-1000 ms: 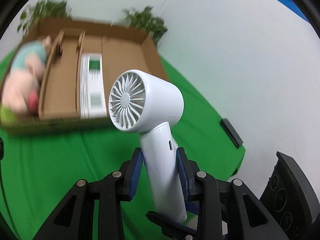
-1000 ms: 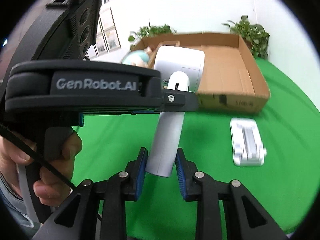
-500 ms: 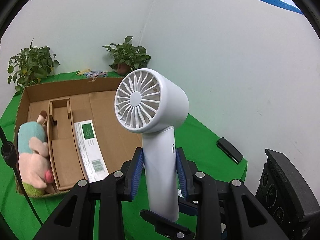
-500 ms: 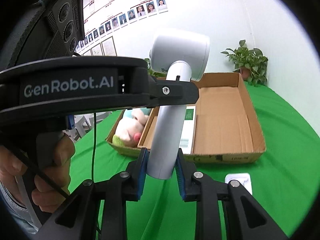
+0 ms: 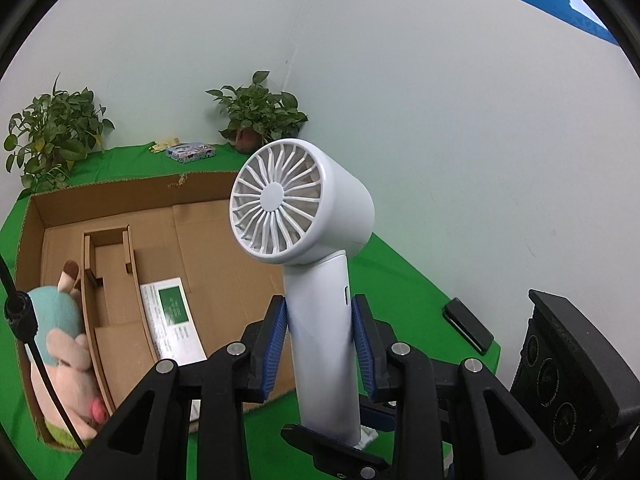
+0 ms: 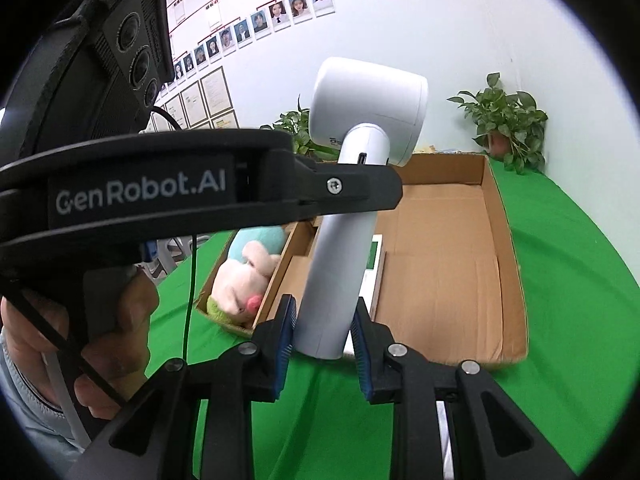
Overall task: Organize objects
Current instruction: 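Carry the hair dryer into the large box and lower it beside the white boxes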
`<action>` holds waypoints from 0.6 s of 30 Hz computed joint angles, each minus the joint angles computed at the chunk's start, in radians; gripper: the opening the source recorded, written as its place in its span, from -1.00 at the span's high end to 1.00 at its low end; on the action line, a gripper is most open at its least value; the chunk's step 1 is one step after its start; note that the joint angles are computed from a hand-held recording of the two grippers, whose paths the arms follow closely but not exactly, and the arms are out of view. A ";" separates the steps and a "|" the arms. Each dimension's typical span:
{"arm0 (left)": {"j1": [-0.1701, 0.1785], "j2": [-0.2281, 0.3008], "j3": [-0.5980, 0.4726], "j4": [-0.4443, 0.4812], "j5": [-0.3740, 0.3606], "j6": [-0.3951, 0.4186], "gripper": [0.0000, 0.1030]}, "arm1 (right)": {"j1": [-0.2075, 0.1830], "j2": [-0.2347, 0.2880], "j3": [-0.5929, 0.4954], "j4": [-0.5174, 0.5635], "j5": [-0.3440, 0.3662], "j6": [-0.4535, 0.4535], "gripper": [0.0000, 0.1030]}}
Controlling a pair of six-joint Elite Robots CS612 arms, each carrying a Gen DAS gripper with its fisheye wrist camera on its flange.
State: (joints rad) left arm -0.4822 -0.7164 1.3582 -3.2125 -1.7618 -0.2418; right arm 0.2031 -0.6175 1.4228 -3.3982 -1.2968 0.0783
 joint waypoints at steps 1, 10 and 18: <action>0.004 0.008 -0.018 0.009 -0.005 -0.004 0.43 | -0.002 0.004 -0.013 0.012 0.002 -0.001 0.49; 0.032 0.102 -0.188 0.129 -0.047 -0.026 0.43 | -0.022 0.057 -0.130 0.123 0.024 -0.008 0.49; 0.053 0.232 -0.350 0.288 -0.099 -0.088 0.43 | -0.041 0.115 -0.214 0.292 0.063 0.005 0.50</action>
State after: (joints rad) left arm -0.4295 -0.4848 1.0083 -2.9245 -1.8608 -0.3302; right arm 0.1622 -0.5021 1.2085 -3.1063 -1.2336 0.0831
